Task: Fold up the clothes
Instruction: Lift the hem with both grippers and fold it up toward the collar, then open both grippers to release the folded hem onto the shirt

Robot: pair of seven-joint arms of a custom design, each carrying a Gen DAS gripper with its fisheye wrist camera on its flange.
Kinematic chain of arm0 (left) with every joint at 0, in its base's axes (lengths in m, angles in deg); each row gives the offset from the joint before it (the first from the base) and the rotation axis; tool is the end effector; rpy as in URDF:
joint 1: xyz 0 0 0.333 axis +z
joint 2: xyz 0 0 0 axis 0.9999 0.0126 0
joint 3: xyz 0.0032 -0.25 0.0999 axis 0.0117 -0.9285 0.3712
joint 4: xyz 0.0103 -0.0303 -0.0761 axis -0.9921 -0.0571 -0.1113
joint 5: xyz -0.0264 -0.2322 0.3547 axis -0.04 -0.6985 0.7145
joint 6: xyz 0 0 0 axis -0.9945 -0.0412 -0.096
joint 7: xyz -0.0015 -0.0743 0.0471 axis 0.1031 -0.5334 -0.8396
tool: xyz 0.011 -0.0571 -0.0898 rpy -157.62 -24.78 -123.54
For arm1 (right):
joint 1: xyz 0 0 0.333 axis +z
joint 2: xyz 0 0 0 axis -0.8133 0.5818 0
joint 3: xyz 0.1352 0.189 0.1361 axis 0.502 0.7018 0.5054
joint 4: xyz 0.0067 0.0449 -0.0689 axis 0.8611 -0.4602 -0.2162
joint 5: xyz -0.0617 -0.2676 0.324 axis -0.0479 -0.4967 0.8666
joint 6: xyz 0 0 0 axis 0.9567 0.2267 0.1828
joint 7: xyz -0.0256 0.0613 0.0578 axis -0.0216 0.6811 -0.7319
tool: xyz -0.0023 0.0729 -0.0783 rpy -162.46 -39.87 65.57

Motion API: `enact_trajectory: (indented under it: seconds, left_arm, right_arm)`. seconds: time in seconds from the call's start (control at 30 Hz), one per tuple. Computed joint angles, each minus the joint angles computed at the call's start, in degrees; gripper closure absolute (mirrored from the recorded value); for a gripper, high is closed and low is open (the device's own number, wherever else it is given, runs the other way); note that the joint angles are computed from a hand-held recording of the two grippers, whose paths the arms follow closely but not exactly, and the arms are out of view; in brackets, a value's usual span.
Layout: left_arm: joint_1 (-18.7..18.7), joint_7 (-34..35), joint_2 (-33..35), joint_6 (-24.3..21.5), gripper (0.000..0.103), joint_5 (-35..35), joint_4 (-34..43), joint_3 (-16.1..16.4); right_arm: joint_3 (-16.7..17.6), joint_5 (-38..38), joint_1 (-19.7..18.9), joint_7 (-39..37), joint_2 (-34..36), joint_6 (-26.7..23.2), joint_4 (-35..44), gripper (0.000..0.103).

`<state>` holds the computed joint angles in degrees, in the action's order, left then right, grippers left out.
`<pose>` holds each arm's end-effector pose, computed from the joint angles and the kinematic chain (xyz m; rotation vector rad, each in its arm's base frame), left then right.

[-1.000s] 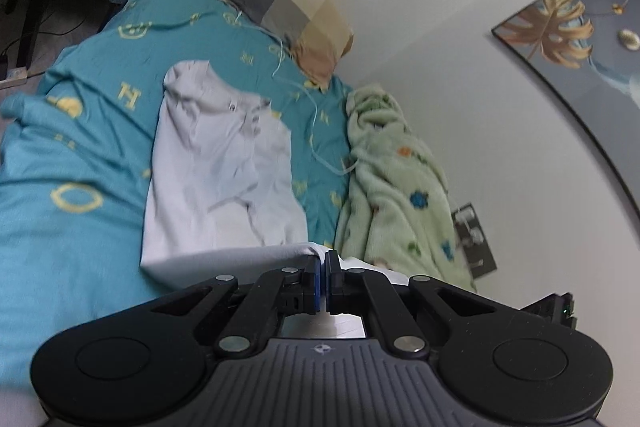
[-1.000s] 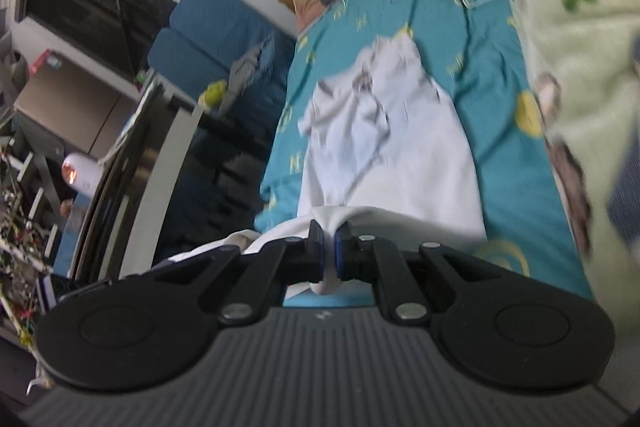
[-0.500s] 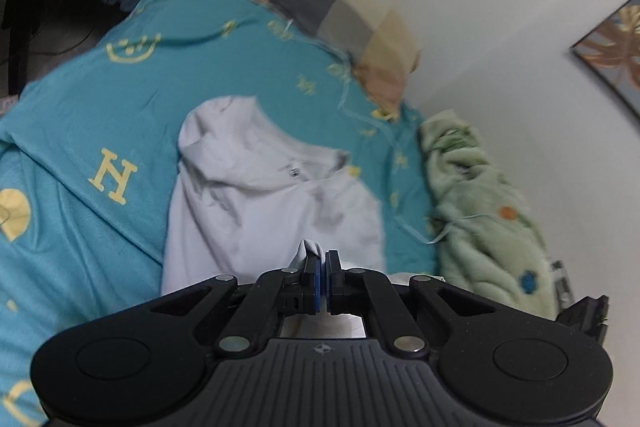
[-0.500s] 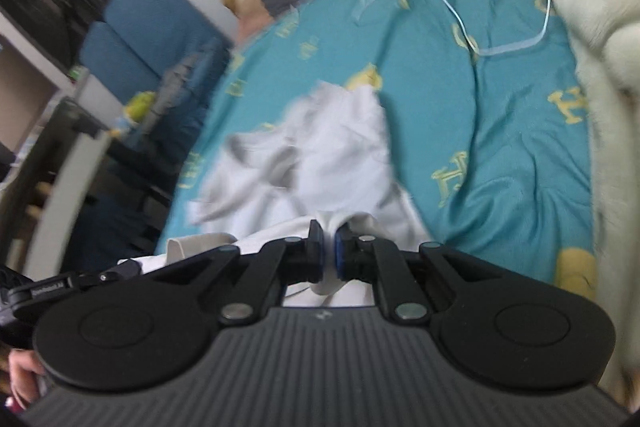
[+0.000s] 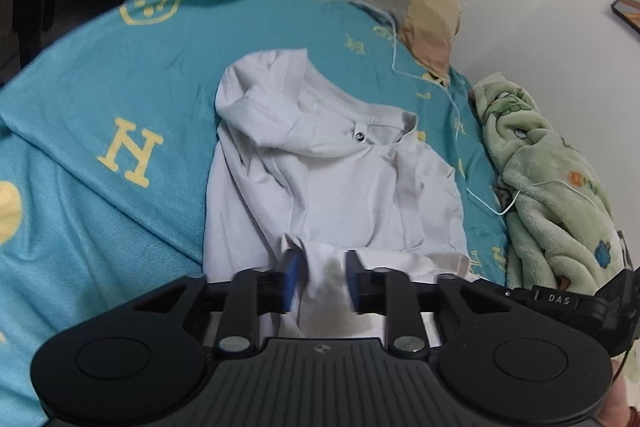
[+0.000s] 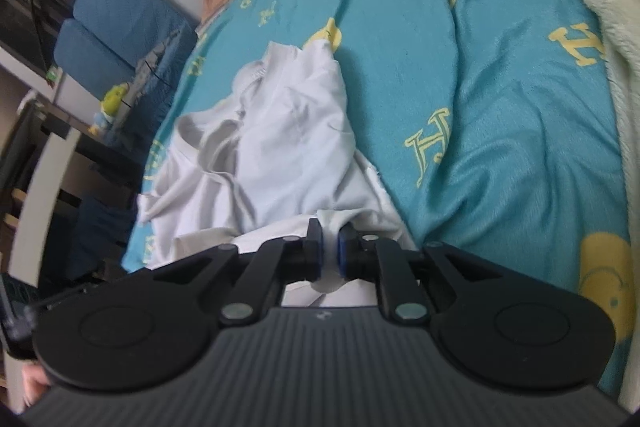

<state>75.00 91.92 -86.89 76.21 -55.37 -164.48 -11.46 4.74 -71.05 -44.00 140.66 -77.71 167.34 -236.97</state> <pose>0.4937 -0.1423 0.4080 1.9304 -2.1326 1.2275 0.4110 0.2720 0.3700 -1.1458 2.0097 -0.1015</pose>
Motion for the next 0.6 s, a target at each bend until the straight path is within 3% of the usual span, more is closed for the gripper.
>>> enact_trajectory:
  seconds: [0.03,0.1,0.17,0.23,0.4,0.5,0.6]
  left_arm:
    - [0.2,-0.7,-2.1,0.6,0.05,1.2,-1.6,-0.7]
    - [-0.1,-2.4,-7.4,1.5,0.047,3.5,-5.3,-1.4]
    - [-1.4,-3.2,-11.8,1.9,0.045,4.3,-8.5,-0.8]
    - [-2.7,-4.1,-15.6,1.7,0.044,5.0,-11.2,0.0]
    - [-5.3,-5.8,-23.1,1.1,0.043,7.4,-17.4,1.4]
    - [-6.4,-6.0,-22.6,0.9,0.043,9.0,-18.1,1.9]
    - [-7.2,-5.6,-20.2,1.9,0.047,9.5,-17.6,2.6]
  right_arm:
    - [0.4,0.3,0.2,0.7,-1.6,-0.3,-0.8,0.087]
    - [0.8,1.1,1.0,1.9,-5.0,-1.2,-2.5,0.077]
    - [-0.4,2.2,3.8,1.6,-8.0,-4.2,-3.4,0.059]
    - [-1.7,3.2,6.7,1.1,-10.8,-7.9,-4.0,0.053]
    - [0.9,2.5,8.6,4.9,-17.2,-17.5,-4.5,0.053]
    - [1.9,0.9,9.2,8.3,-18.6,-19.5,-5.5,0.053]
    - [2.6,-3.4,8.6,7.2,-16.3,-21.1,-4.6,0.053]
